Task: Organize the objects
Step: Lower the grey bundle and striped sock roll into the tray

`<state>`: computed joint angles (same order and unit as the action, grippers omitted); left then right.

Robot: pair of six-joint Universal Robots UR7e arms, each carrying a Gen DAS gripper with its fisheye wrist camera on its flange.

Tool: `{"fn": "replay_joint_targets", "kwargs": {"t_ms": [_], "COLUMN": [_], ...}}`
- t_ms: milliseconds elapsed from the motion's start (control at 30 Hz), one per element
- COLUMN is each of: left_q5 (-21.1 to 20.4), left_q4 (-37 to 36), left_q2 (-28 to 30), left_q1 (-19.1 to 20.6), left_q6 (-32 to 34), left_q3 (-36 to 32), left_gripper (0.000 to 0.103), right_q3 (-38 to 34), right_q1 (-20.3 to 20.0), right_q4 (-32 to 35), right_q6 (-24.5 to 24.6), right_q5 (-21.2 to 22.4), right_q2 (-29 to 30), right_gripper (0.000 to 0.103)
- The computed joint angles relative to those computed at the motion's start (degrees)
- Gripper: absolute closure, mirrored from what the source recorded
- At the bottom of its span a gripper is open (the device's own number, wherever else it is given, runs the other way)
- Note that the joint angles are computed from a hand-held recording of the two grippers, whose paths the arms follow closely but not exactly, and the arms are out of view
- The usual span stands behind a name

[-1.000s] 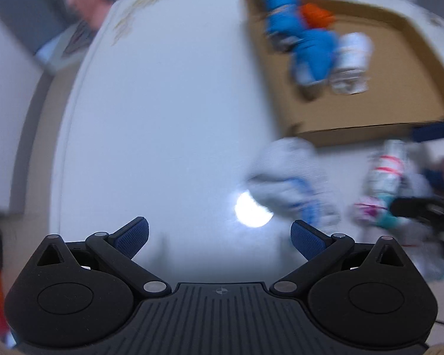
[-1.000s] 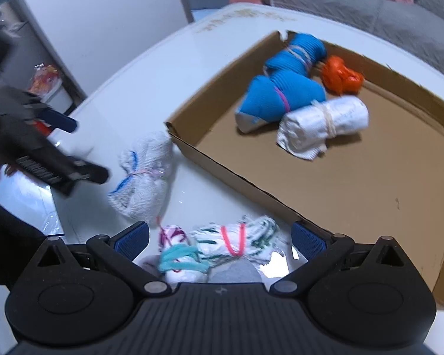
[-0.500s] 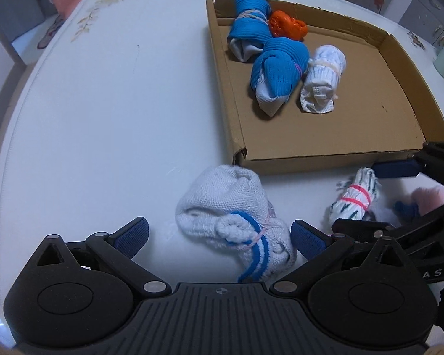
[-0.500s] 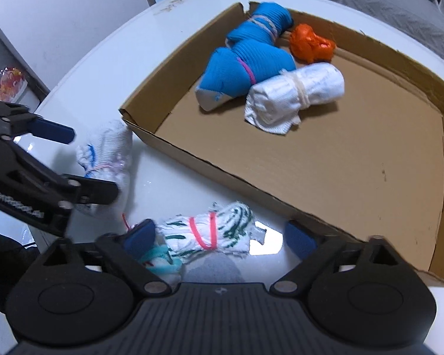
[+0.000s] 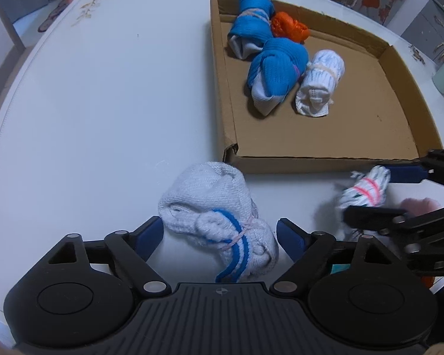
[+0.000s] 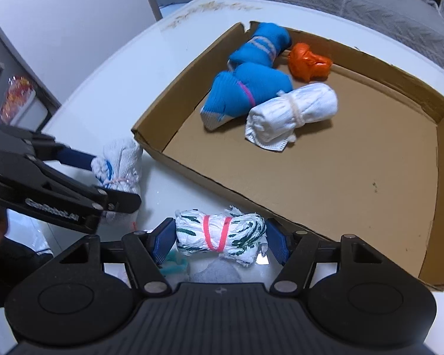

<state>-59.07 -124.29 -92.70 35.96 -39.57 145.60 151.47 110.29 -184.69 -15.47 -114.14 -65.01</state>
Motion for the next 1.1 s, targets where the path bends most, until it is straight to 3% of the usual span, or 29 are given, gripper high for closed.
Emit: {"fn": "replay_joint_targets", "kwargs": {"t_ms": [233,467,700,800,867,967,1100], "left_q5": [1.63,3.14,5.79,7.15,8.0,6.3,3.05], "left_q4": [-1.37,1.08,10.94,9.81,5.03,-6.16,-15.41], "left_q2": [2.32,1.05,-5.24,-6.82,-5.69,-1.1,5.88], "left_q1": [-0.39,-1.29,-3.92,-5.92,-6.62,-5.58,-3.34], "left_q6": [0.27,-0.39,-3.56,1.21,8.27,21.28,28.86], "left_q3": [0.69,0.43,-2.06,-3.69,-4.3,-4.93,-5.96], "left_gripper": [0.015,0.041,0.044,0.044,0.044,0.044,0.044], "right_q3": [0.25,0.66,1.19,1.65,1.83,1.96,1.58], "right_q1": [-2.04,-2.34,-4.03,-5.11,-6.11,-7.06,-8.19], "right_q4": [3.29,5.09,0.98,-2.79,-4.63,-8.04,-11.07], "right_q6": [-0.06,-0.46,-3.07,-5.99,-8.18,-12.19,-17.24], "right_q5": [2.47,5.54,8.12,9.52,10.66,11.34,11.8], "right_q2": [-4.87,-9.77,-12.52,-12.95,-13.12,-12.01,-9.33], "right_gripper": [0.041,0.041,0.04,0.04,0.04,0.04,0.04]}}
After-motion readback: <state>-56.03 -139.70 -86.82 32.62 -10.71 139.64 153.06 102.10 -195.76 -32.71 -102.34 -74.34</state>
